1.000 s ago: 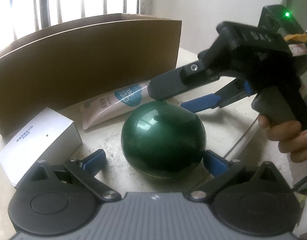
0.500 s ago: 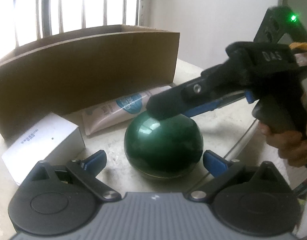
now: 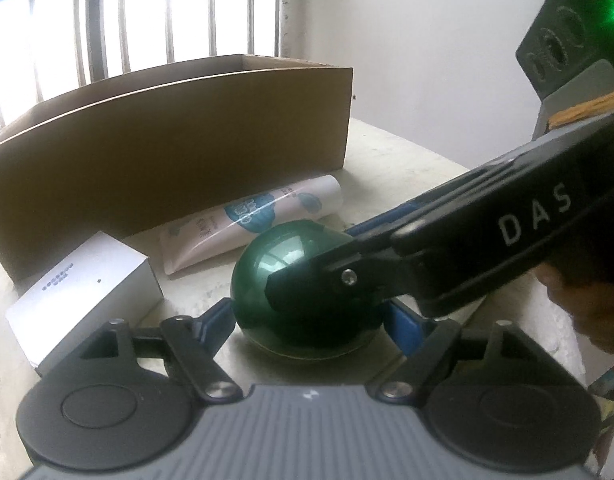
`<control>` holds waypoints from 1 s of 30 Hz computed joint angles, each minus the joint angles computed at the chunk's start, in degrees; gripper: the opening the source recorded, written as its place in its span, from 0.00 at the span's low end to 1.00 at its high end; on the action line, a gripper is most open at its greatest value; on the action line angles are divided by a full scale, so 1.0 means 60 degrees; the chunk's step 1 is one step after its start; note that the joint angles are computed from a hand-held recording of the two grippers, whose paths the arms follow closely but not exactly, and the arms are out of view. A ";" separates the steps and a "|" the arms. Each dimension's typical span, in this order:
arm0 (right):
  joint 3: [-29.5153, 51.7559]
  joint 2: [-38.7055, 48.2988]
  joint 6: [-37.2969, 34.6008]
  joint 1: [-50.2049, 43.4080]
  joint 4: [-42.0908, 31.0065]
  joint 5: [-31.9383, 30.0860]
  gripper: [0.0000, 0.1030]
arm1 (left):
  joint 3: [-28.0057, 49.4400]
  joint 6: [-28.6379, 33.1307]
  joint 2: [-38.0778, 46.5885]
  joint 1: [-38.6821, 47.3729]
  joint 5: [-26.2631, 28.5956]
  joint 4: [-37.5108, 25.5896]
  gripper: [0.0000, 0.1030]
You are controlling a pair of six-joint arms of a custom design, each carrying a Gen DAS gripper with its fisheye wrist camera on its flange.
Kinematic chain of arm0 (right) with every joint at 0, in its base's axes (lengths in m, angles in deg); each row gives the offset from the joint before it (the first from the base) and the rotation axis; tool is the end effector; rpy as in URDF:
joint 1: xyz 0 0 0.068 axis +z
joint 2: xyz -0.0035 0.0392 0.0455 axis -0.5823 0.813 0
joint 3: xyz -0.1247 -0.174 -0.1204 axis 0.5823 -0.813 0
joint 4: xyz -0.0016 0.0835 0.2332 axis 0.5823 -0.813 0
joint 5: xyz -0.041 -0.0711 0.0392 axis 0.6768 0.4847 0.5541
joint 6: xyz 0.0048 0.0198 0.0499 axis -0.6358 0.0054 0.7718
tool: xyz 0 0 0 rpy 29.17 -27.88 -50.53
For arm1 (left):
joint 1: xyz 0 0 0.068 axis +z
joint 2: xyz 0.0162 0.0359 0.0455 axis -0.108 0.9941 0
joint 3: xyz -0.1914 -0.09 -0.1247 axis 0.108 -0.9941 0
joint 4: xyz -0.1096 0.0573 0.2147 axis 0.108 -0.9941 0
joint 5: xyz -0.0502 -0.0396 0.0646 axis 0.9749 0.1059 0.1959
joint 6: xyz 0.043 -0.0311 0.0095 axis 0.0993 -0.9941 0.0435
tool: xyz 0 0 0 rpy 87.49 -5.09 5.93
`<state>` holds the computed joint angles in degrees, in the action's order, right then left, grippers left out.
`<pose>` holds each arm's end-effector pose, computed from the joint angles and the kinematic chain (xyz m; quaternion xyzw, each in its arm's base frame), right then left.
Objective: Organize objects
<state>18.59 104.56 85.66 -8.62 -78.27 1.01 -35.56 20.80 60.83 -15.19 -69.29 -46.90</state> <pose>0.2364 0.1346 0.2393 -0.1795 0.8784 0.2979 0.3279 0.1153 -0.0295 0.2335 0.2471 0.8699 -0.1244 0.4082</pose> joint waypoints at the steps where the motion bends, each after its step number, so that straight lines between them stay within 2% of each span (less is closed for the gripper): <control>1: 0.0003 -0.0024 -0.0024 0.0024 -0.0024 0.0047 0.74 | 0.0017 -0.0033 0.0081 -0.0016 -0.0050 0.0058 0.79; 2: -0.0014 -0.0067 -0.0033 0.0040 -0.0039 0.0073 0.74 | 0.0039 -0.0039 0.0226 0.0012 -0.0077 0.0188 0.79; 5: -0.0040 -0.0118 -0.0006 0.0051 -0.0066 0.0059 0.74 | 0.0079 -0.0427 -0.0364 -0.0534 -0.0577 -0.0390 0.79; 12: -0.0390 -0.0752 -0.0075 0.0054 -0.0453 -0.0147 0.74 | 0.0180 -0.0689 -0.1101 -0.0967 -0.0795 -0.1249 0.79; 21: -0.0153 -0.0414 -0.0572 0.0161 -0.0671 0.0014 0.79 | 0.0040 -0.0640 -0.1049 -0.1224 -0.0977 -0.0959 0.79; 30: 0.0240 0.0144 -0.0570 -0.0085 -0.0938 -0.0426 0.79 | -0.0386 -0.0325 -0.0565 -0.1061 -0.0704 0.0080 0.80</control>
<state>20.03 105.42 82.24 -9.12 -83.90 -1.55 -37.88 18.85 57.44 -21.56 -73.52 -46.42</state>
